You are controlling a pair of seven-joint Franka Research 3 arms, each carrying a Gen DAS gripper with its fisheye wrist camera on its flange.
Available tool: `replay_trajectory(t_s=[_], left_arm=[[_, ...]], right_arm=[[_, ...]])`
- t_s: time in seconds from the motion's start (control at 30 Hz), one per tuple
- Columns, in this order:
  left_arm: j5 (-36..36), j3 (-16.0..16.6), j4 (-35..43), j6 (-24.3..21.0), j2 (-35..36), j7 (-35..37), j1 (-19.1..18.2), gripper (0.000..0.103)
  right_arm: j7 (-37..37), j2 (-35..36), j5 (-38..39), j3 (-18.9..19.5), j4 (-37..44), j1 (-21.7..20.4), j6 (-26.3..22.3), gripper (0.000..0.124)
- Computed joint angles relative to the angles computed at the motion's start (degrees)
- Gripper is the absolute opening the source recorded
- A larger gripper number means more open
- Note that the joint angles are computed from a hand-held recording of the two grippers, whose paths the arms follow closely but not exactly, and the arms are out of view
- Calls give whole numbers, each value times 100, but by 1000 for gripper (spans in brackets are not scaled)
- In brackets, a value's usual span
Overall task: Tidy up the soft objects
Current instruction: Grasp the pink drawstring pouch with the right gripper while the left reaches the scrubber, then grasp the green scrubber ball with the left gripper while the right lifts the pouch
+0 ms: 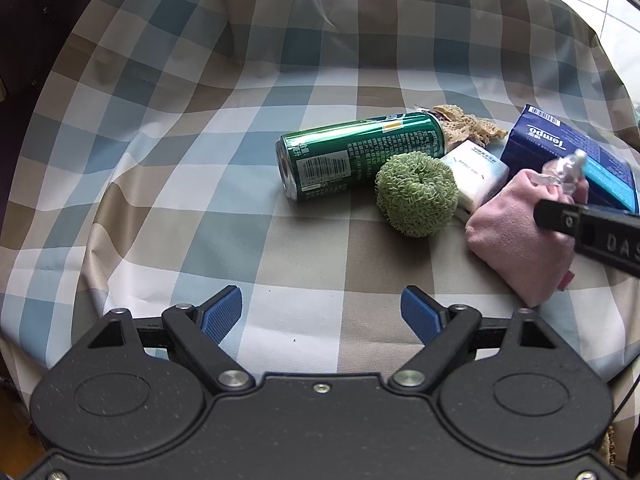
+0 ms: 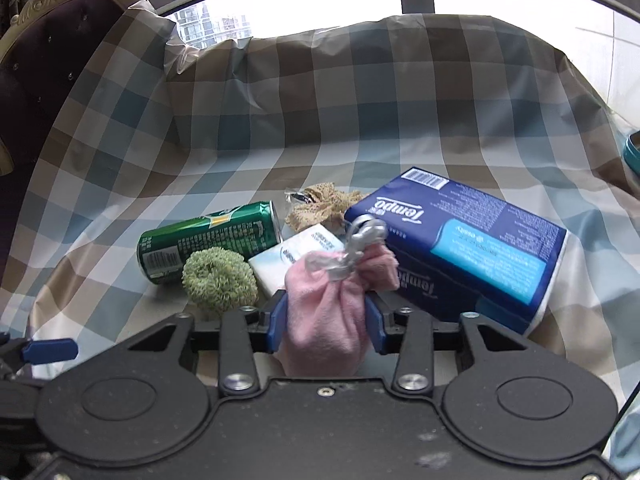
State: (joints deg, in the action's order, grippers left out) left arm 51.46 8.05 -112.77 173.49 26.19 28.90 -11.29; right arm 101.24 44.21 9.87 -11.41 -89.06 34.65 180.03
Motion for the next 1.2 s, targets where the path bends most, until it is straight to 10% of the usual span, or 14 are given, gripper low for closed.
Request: replay_trajectory(t_s=[0.2, 0.67, 0.83, 0.9, 1.2], left_arm=[[-331, -149, 304, 67, 152, 342, 88, 84], [-2189, -1267, 1852, -370, 1254, 2396, 745, 84], [-2619, -1214, 2117, -429, 1487, 2722, 640, 80], [-2851, -1451, 2029, -208, 1492, 2979, 854, 56], [-3152, -1199, 1374, 321, 1089, 3109, 752, 53]], right_arm=[[219, -246, 153, -684, -700, 609, 273, 40], [-205, -400, 480, -333, -1178, 395, 629, 72], [-480, -370, 671, -182, -1160, 296, 758, 80], [-553, -312, 769, -249, -1114, 373, 804, 87], [-535, 359, 835, -1109, -332, 1057, 328, 103]])
